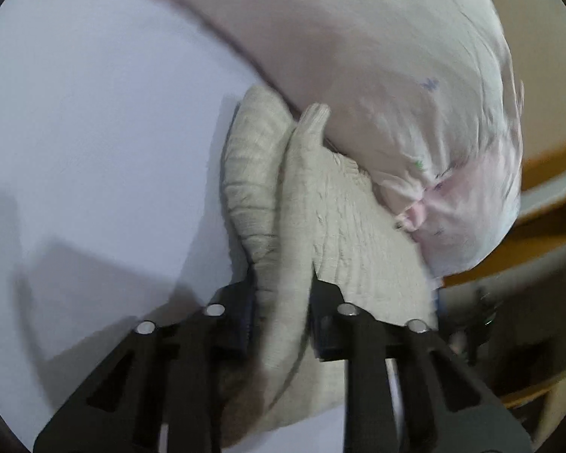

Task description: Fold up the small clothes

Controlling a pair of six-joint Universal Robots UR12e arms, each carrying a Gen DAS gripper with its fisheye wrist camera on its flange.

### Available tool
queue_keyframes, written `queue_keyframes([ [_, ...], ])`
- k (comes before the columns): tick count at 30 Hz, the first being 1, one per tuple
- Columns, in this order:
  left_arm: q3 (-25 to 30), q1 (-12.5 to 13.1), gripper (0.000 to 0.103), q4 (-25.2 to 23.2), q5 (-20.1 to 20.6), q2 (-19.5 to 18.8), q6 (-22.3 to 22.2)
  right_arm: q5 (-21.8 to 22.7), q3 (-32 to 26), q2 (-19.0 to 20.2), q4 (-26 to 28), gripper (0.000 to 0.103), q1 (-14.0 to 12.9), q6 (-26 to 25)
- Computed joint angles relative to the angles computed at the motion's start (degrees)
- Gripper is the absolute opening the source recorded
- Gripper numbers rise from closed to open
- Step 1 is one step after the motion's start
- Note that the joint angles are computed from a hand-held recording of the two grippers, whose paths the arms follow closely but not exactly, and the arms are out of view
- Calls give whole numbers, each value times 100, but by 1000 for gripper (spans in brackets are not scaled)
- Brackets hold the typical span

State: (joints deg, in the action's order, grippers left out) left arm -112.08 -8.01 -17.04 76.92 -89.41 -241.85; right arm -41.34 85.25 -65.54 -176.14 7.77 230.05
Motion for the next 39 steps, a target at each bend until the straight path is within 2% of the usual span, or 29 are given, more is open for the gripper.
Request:
queue_keyframes([
  [3, 21, 32, 18, 547, -172, -58, -352, 134, -22, 22, -172, 92, -33, 109],
  [5, 239, -56, 17, 916, -213, -184, -260, 149, -37, 20, -295, 92, -61, 139],
  [8, 949, -335, 17, 1294, -385, -640, 174, 39, -28, -33, -333, 92, -105, 19],
  [11, 1852, -661, 17, 1680, -884, -1430, 470, -227, 22, -144, -192, 92, -145, -312],
  [12, 2213, -778, 18, 1655, -1106, -1761, 479, -310, 39, -181, -91, 92, -158, -460],
  [13, 2545, -878, 18, 1389, -1271, -2030, 540, -422, 52, -227, 82, 92, -172, -662],
  [14, 2962, -980, 18, 884, -1520, -2338, 781, -557, 63, -272, 265, 92, -186, -831],
  [16, 3430, -1088, 20, 173, -1921, -2672, 1061, -654, 70, -315, 499, 92, -212, -959],
  [17, 3541, -1108, 21, 119, -2260, -2789, 1056, -600, 58, -318, 604, 92, -234, -994],
  [18, 3547, -1075, 21, 306, -2586, -2819, 1023, -487, 33, -314, 726, 92, -256, -1032],
  [19, 3457, -1057, 21, 732, -2704, -2812, 939, -388, 1, -311, 866, 95, -267, -1105],
  [20, 3312, -1043, 23, 929, -2583, -2700, 999, -318, -37, -318, 1075, 98, -266, -1228],
  [21, 3065, -1026, 37, 1070, -2229, -2484, 1083, -239, -93, -332, 1397, 98, -252, -1440],
  [22, 2802, -1007, 55, 1174, -1824, -2259, 1137, -165, -144, -345, 1694, 98, -232, -1697],
  [23, 2548, -1009, 60, 1101, -1276, -2012, 1258, -125, -230, -375, 2188, 98, -186, -2192],
  [25, 2293, -1038, 62, 629, -443, -1684, 1577, -438, -380, -452, 3010, 97, -39, -3058],
  [27, 2134, -1052, 65, 57, 31, -1464, 1748, -703, -502, -469, 3532, 91, 95, -3661],
  [30, 2011, -1044, 66, -536, 72, -1345, 1821, -1029, -698, -409, 4310, 61, 276, -4353],
  [31, 2028, -1053, 67, -700, 76, -1344, 1871, -1358, -731, -401, 4422, 23, 352, -4492],
  [32, 2042, -1086, 69, -830, 179, -1348, 1935, -1633, -703, -414, 4299, 15, 401, -4479],
  [35, 2158, -1157, 72, -927, 302, -1419, 2027, -1748, -407, -538, 3363, 12, 292, -3812],
  [36, 2190, -1181, 74, -944, 331, -1439, 2066, -1885, -369, -561, 3293, 10, 275, -3715],
  [38, 2342, -1240, 75, -1108, 400, -1527, 2096, -2208, -406, -556, 3528, 10, 295, -3741],
  [39, 2409, -1237, 76, -1178, 397, -1578, 2095, -2213, -430, -534, 3632, 10, 295, -3673],
])
